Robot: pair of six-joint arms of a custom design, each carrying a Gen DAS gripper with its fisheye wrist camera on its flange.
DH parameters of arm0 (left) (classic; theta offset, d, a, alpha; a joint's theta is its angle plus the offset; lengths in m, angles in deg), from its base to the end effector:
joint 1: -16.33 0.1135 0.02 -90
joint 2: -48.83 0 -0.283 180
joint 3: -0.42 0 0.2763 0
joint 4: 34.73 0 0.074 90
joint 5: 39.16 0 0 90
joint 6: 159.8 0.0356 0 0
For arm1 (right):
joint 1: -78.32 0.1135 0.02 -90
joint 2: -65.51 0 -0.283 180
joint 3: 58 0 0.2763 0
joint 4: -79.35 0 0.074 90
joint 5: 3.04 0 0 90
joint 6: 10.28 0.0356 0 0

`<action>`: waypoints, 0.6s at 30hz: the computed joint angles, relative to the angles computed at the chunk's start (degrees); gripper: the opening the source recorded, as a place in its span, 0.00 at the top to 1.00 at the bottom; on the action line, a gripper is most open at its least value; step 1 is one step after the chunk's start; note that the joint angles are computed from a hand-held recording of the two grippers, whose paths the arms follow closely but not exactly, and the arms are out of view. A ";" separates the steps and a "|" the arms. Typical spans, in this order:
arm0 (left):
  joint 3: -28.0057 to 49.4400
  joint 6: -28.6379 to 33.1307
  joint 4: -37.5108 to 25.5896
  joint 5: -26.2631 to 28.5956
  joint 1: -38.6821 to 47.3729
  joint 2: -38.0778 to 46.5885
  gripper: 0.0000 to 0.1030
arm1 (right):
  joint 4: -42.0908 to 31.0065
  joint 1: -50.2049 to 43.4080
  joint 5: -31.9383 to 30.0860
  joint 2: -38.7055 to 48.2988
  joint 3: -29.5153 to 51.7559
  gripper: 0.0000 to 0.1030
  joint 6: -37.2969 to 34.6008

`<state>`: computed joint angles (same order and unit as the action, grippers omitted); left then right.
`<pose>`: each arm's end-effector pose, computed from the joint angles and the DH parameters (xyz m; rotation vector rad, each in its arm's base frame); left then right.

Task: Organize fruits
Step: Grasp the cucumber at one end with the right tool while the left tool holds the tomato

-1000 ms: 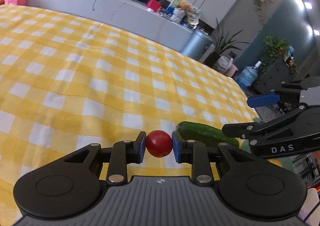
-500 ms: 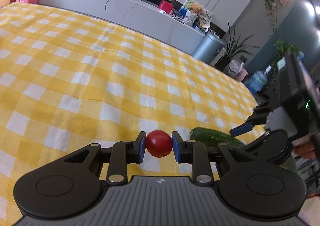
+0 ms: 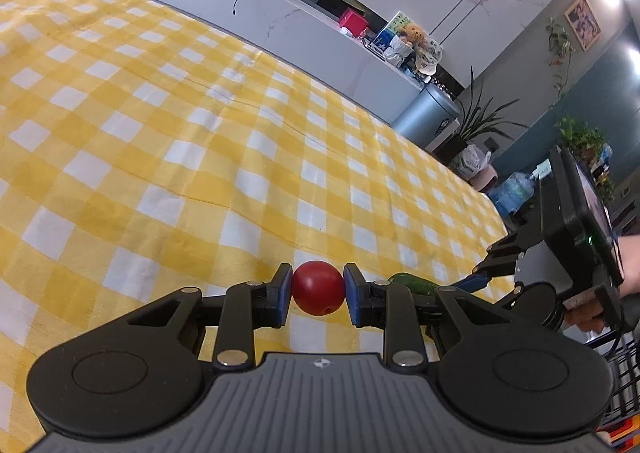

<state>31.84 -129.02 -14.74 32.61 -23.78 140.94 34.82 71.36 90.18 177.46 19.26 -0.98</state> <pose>0.1964 -0.1509 0.0851 -0.5477 2.2357 -0.5646 0.3705 -0.0472 0.1111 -1.8138 2.4318 -0.2597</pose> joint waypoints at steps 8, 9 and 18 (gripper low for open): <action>-2.26 -2.59 4.36 2.58 2.20 0.40 0.70 | -3.84 1.00 -5.26 -5.24 -1.09 0.60 24.07; -2.52 -2.69 5.02 2.90 2.36 0.49 0.70 | -5.82 1.13 -5.67 -5.74 -0.44 0.61 27.22; -3.17 -3.42 7.91 4.52 3.10 1.96 0.70 | -11.77 1.87 -3.87 -8.39 -0.41 0.61 44.01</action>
